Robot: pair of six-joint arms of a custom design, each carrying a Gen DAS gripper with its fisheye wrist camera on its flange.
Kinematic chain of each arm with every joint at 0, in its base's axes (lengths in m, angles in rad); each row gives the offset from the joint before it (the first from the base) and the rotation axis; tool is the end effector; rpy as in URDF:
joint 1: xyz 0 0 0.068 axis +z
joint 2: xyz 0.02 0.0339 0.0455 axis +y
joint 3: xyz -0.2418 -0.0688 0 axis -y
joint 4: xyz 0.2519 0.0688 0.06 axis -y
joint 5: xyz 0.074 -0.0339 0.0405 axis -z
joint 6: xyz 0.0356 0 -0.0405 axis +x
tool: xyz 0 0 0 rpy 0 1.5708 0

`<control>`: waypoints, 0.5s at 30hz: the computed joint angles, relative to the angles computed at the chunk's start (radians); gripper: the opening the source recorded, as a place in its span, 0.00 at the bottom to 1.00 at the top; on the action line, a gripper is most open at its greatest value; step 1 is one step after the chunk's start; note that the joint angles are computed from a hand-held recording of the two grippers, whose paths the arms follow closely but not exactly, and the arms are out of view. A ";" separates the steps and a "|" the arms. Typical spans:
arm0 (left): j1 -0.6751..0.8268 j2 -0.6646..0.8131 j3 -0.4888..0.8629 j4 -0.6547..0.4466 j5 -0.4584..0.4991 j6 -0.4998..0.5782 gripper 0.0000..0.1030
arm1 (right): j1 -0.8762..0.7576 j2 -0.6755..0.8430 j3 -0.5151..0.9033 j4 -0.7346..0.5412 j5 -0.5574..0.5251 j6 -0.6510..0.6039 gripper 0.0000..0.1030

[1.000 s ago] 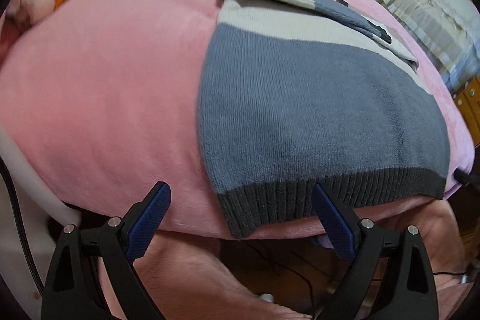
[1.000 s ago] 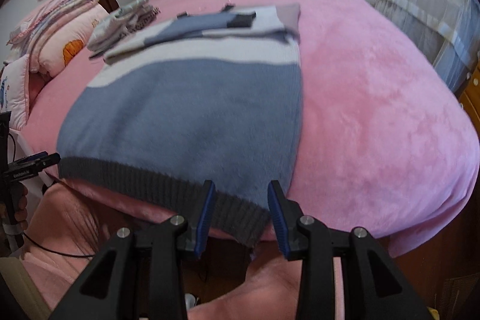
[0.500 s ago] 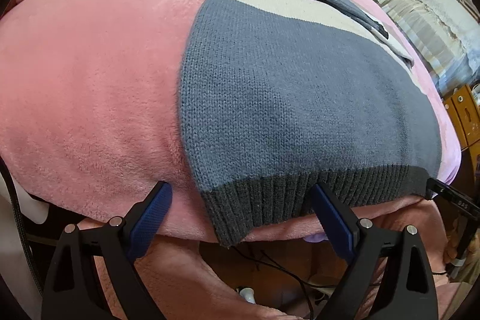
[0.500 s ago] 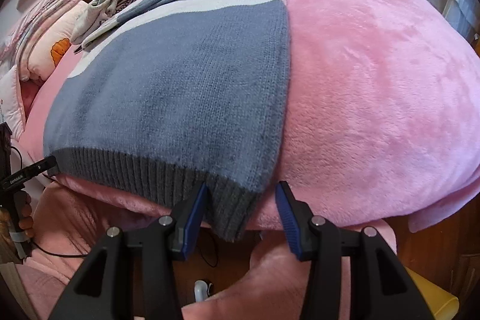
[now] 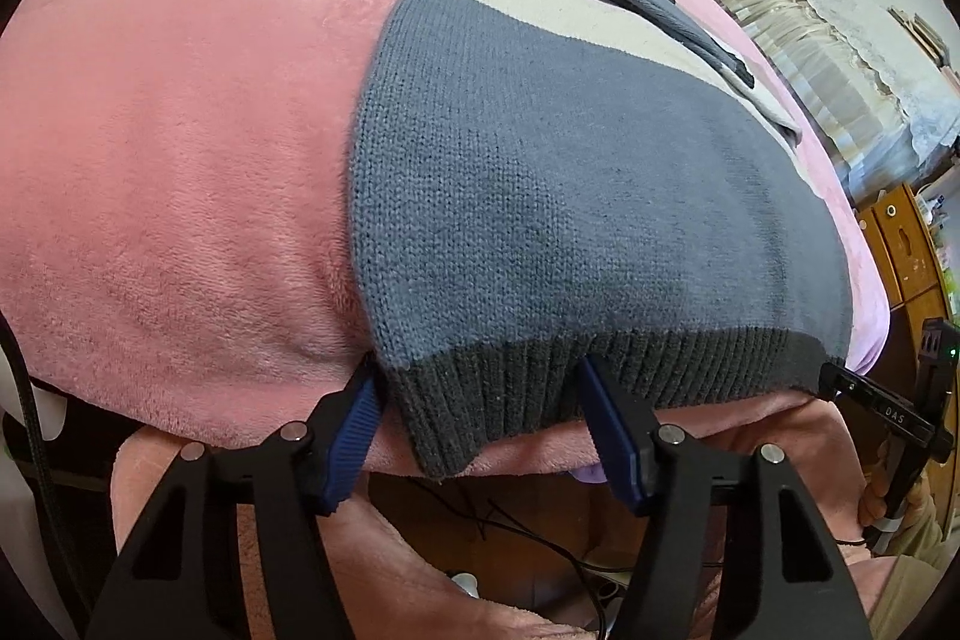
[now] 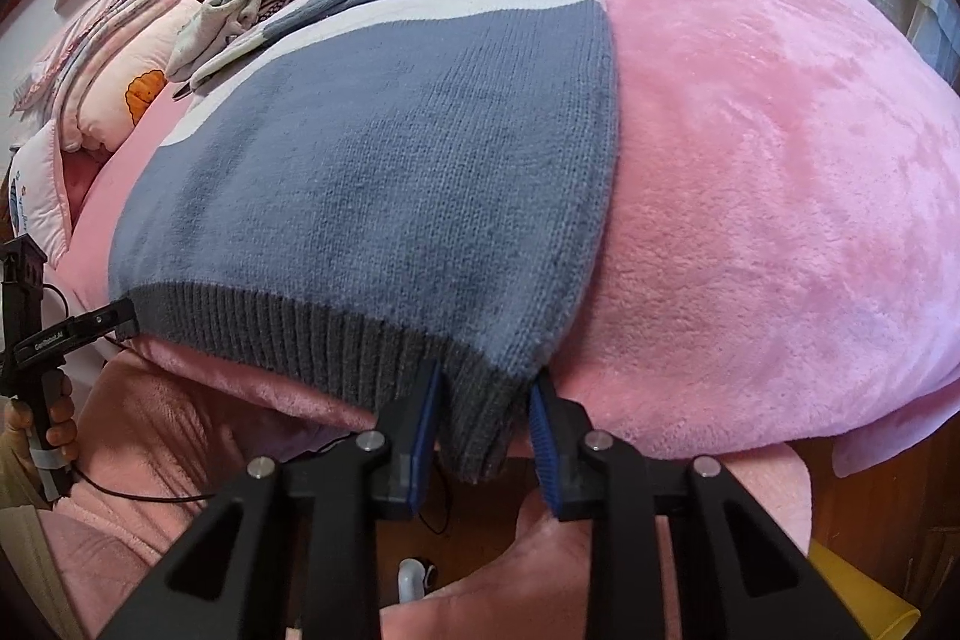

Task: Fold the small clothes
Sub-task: 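Grasp the dark hem with the left tool while the right tool grasps it too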

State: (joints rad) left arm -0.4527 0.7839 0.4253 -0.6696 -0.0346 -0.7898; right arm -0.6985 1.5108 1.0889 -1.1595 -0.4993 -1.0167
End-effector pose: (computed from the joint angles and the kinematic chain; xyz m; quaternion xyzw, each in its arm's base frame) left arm 0.1465 -0.0699 0.1582 -0.1662 0.9489 -0.1424 0.2276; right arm 0.2091 -0.1534 0.2012 -0.1522 0.9570 0.1655 0.1835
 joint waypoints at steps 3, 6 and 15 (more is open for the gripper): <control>0.001 0.024 0.007 0.008 -0.004 -0.003 0.61 | 0.005 0.012 0.007 -0.004 0.002 0.009 0.28; 0.008 0.043 0.027 0.007 0.035 0.013 0.26 | 0.006 0.016 0.011 -0.012 -0.001 -0.003 0.18; 0.057 -0.051 0.097 -0.078 0.095 0.011 0.13 | -0.036 -0.021 0.100 -0.140 -0.066 -0.097 0.10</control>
State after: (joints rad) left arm -0.3953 0.7328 0.5224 -0.7478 0.0604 -0.7791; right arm -0.7341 1.4893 1.1891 -1.2992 -0.5653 -1.1141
